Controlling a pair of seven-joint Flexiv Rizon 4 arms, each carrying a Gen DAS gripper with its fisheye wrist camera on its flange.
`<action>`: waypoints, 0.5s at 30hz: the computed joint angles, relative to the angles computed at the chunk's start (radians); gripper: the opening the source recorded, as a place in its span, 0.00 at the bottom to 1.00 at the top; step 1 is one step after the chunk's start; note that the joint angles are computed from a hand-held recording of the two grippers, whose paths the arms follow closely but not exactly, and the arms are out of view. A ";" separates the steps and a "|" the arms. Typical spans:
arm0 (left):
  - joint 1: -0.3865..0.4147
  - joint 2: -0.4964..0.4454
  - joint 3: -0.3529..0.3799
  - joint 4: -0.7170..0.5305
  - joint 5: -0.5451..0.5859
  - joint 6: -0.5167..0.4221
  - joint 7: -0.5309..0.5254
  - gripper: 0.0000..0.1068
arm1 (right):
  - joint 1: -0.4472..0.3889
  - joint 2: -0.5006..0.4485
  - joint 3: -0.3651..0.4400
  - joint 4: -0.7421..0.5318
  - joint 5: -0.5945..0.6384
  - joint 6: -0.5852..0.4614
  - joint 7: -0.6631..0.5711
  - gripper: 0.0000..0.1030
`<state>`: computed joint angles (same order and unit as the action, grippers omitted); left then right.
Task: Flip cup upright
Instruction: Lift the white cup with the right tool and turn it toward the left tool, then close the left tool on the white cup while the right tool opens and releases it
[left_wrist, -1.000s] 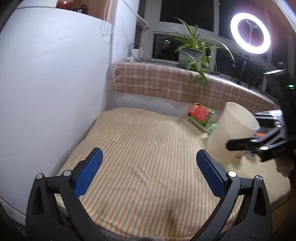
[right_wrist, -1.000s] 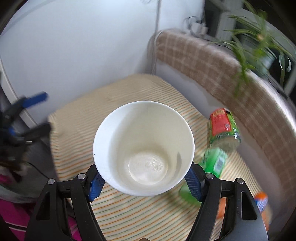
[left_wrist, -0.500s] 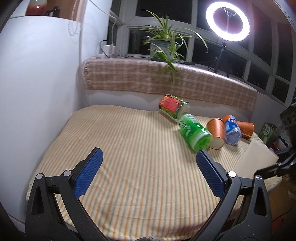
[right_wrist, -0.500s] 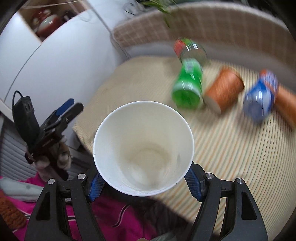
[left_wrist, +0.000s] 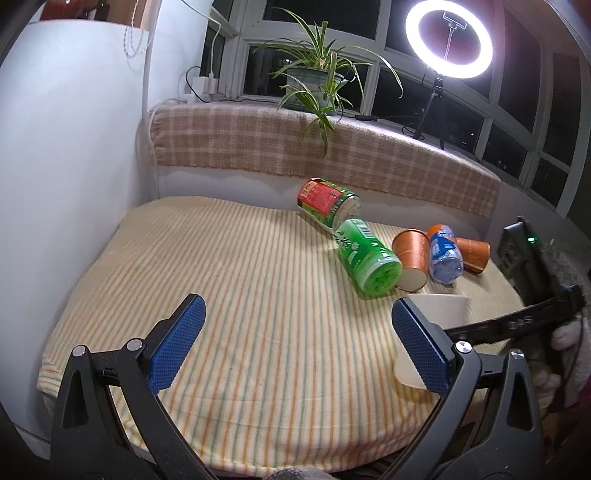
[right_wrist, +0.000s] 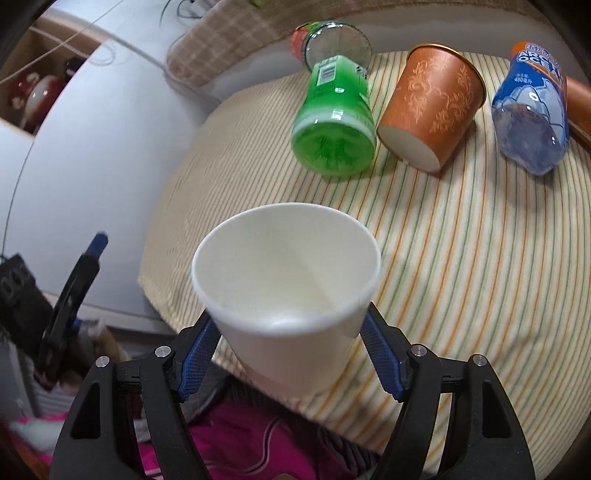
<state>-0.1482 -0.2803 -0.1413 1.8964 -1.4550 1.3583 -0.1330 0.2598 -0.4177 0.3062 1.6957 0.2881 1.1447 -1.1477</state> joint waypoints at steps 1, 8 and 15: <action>0.005 -0.002 0.005 -0.001 0.033 -0.022 -0.037 0.96 | 0.001 -0.011 -0.005 -0.013 -0.002 -0.002 0.004 0.72; 0.056 -0.019 0.007 -0.017 0.213 -0.164 -0.208 0.96 | 0.002 -0.060 -0.008 -0.070 -0.018 -0.041 0.020 0.72; 0.134 -0.062 0.013 -0.093 0.381 -0.453 -0.434 0.92 | 0.008 0.011 -0.013 0.007 -0.041 0.044 0.011 0.72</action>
